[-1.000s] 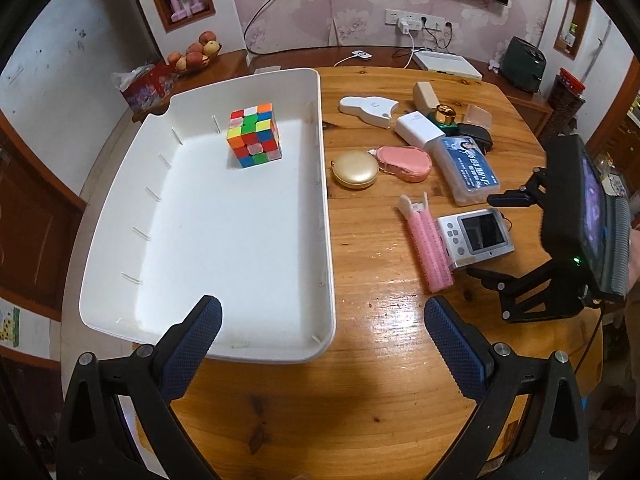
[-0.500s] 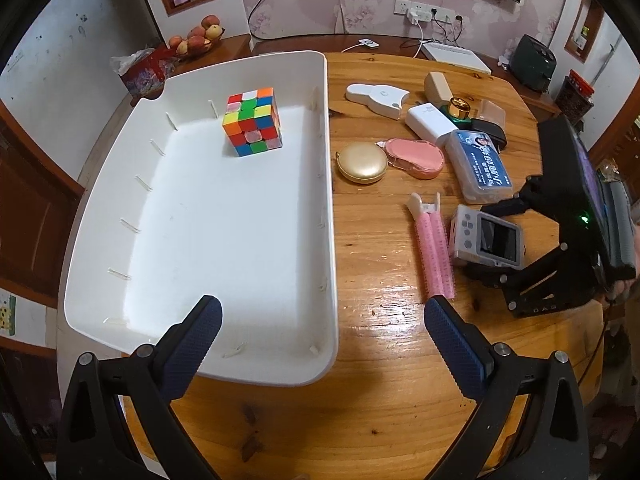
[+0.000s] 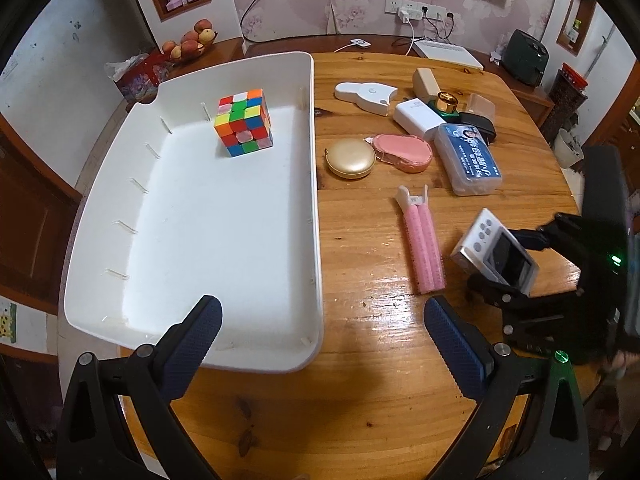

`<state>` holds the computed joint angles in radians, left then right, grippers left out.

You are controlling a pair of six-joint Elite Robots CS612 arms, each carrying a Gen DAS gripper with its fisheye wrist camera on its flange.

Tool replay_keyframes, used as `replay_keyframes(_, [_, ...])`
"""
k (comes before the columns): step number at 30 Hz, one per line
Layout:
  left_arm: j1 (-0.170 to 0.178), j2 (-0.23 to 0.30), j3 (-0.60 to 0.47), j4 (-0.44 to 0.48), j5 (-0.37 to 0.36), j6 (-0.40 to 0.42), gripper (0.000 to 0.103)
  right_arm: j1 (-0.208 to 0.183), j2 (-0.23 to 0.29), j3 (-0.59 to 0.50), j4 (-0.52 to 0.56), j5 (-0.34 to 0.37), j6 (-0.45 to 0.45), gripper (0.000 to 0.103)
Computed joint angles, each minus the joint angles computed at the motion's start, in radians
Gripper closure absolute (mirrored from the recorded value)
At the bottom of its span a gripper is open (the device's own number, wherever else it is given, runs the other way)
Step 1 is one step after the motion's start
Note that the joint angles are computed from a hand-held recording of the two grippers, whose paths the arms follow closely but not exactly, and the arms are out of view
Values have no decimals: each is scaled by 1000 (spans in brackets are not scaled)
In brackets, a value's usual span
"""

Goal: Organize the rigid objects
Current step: 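Carry the game device with the right gripper and set it in the tray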

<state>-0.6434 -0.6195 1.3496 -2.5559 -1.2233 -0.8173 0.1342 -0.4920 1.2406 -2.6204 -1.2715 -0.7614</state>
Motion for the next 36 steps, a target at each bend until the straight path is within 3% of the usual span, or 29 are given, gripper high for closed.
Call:
replay_keyframes(11, [-21, -63, 96, -99, 55, 19, 2, -2, -118, 168, -198, 3, 218, 45])
replay_keyframes(18, [-21, -99, 155, -181, 89, 44, 2, 2, -175, 240, -294, -17, 303, 45])
replay_keyframes(28, [10, -119, 200, -234, 89, 48, 2, 46, -187, 207, -275, -7, 393, 45])
replay_keyframes(36, [49, -135, 263, -267, 109, -42, 2, 105, -135, 82, -238, 5, 500, 45])
